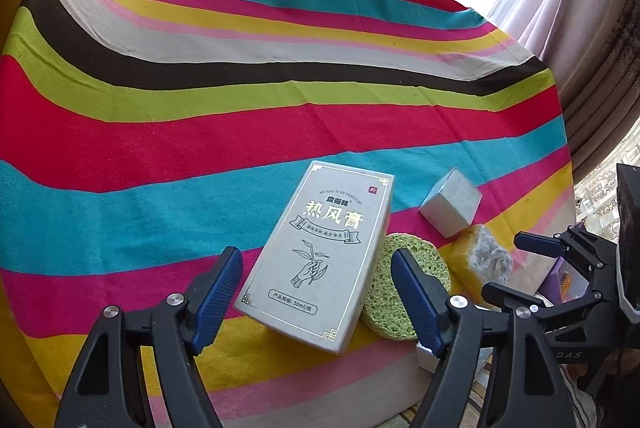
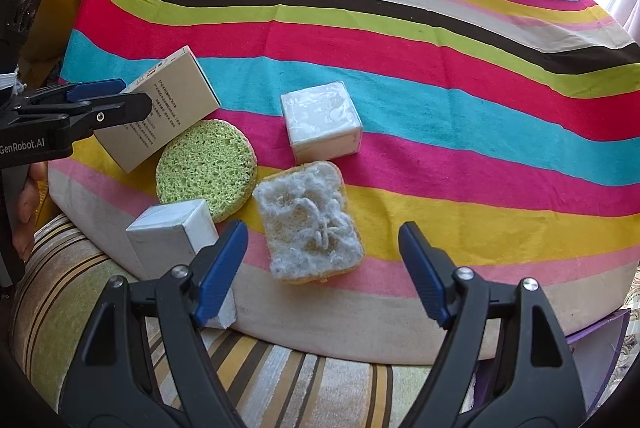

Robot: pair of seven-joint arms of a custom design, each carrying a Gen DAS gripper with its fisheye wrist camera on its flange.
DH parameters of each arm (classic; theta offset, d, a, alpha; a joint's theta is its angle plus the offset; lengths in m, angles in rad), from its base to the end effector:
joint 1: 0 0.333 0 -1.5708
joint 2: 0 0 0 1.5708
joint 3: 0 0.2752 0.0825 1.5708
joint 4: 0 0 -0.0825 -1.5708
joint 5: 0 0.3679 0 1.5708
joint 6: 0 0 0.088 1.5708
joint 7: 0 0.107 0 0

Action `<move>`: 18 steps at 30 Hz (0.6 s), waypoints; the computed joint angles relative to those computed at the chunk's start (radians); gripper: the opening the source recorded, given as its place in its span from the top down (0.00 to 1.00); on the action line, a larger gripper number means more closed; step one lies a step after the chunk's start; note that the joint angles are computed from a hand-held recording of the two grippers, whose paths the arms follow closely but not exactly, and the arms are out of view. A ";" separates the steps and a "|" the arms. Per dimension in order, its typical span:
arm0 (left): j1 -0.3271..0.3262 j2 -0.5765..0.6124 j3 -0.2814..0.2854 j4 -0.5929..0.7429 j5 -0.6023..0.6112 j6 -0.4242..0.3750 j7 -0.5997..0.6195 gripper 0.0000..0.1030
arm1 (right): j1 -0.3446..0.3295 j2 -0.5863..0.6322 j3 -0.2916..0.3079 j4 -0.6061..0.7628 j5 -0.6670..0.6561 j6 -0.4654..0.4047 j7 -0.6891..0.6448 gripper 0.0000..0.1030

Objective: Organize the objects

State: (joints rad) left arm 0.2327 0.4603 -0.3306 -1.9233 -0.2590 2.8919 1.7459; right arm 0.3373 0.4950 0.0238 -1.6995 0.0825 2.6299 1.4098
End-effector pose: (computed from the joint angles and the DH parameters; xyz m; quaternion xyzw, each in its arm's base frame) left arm 0.6368 -0.0325 0.2926 -0.6892 0.6667 -0.2662 0.0984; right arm 0.6328 0.2349 0.3282 -0.8276 0.5172 -0.1112 0.1877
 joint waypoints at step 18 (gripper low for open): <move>-0.035 -0.023 0.019 -0.067 -0.017 0.085 -0.029 0.48 | 0.001 0.072 0.003 0.075 0.000 -0.046 -0.038 0.44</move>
